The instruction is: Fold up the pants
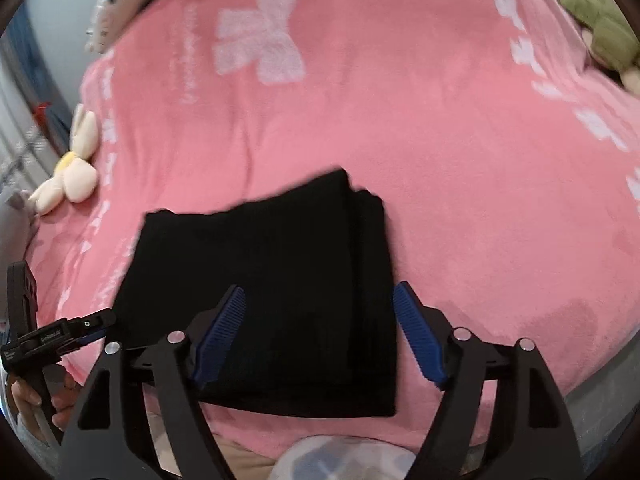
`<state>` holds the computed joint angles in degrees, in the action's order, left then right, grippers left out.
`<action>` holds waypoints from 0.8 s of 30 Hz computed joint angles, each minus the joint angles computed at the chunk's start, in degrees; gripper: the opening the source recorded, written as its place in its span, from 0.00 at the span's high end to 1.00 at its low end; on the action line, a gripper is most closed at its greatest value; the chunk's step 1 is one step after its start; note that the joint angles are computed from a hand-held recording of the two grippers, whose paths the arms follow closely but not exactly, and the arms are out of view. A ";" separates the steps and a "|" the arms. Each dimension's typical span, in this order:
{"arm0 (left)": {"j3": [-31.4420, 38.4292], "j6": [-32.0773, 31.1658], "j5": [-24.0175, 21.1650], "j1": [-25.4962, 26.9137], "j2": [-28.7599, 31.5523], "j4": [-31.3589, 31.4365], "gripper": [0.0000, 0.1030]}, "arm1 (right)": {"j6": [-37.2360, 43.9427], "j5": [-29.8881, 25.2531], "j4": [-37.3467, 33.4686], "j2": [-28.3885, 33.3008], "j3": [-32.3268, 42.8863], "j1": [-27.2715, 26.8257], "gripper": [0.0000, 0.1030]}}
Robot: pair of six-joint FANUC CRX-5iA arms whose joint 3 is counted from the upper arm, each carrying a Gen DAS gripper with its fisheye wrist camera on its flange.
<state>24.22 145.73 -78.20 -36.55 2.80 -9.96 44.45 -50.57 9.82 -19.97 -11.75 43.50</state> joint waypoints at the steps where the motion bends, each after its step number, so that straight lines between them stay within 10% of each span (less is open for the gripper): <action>1: -2.17 -1.02 2.26 1.63 -0.49 3.21 0.16 | 2.79 -0.41 -4.21 1.08 1.09 -1.97 0.28; 5: -8.13 -0.66 10.44 3.23 -1.87 6.46 0.15 | 8.78 1.69 -16.25 3.22 1.76 -6.50 0.40; 6: -7.67 -0.65 10.48 2.80 -1.73 5.58 0.22 | 9.36 3.21 -18.31 2.95 1.27 -6.99 0.45; 7: -8.20 -2.05 12.04 2.64 -2.09 5.61 0.59 | 10.26 3.56 -20.09 3.03 1.85 -7.45 0.56; 13: -8.10 -5.54 14.94 2.55 -5.44 7.73 0.72 | 16.10 3.71 -22.46 -1.20 6.27 -4.19 0.68; 20: -4.73 3.27 -2.44 -3.33 -7.81 -3.75 0.52 | -1.97 -5.08 -2.25 -2.65 -2.47 7.42 0.50; 24: -3.11 6.57 -8.87 -8.24 -7.40 -9.31 0.52 | -7.13 0.24 0.87 -7.43 -4.47 9.22 0.49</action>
<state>21.12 152.30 -87.08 -44.79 -4.59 -19.27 37.32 -50.33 10.69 -27.41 -16.23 52.72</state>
